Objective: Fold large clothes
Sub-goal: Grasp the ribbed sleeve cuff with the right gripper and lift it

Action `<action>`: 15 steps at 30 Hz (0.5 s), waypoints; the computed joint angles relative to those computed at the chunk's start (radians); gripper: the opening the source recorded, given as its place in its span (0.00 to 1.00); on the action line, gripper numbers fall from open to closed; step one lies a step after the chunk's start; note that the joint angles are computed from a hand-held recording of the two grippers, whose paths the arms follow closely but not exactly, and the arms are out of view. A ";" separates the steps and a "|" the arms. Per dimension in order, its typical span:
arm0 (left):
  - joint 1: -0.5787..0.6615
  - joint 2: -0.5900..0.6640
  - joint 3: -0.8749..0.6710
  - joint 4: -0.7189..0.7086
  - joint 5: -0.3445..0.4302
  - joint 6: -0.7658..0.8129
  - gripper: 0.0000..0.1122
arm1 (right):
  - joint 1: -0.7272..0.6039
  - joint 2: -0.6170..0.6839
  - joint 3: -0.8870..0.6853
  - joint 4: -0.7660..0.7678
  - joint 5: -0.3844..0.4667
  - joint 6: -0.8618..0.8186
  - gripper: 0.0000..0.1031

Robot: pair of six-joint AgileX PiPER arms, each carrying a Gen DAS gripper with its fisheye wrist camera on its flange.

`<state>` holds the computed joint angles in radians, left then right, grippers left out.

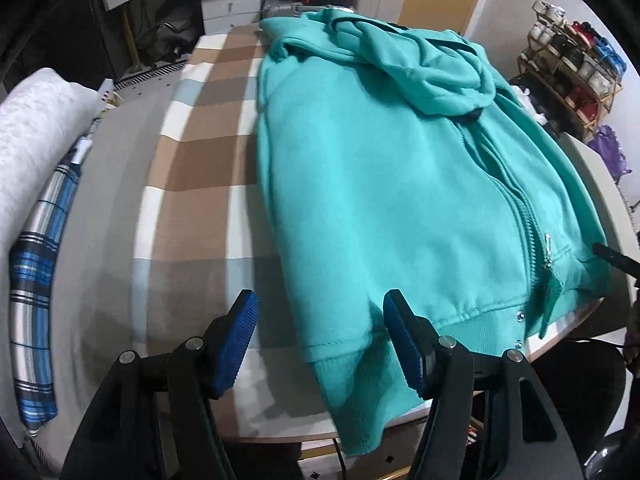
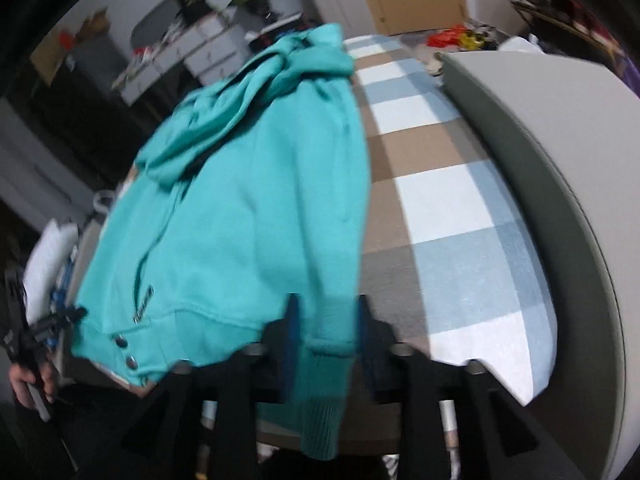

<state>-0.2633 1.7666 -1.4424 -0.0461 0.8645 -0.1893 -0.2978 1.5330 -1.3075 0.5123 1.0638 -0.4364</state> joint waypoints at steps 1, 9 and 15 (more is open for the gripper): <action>-0.004 0.001 0.006 0.000 -0.009 -0.004 0.54 | 0.004 0.008 0.000 0.003 0.010 -0.004 0.40; -0.012 0.083 -0.019 -0.090 -0.016 0.098 0.54 | 0.048 0.042 -0.011 -0.054 0.012 0.045 0.15; 0.074 0.068 0.021 -0.326 -0.045 0.276 0.30 | 0.068 -0.059 0.041 0.009 -0.073 0.015 0.10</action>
<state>-0.1896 1.8345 -1.4214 -0.3723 0.8198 0.0863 -0.2300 1.4744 -1.2666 0.5216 0.9913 -0.4216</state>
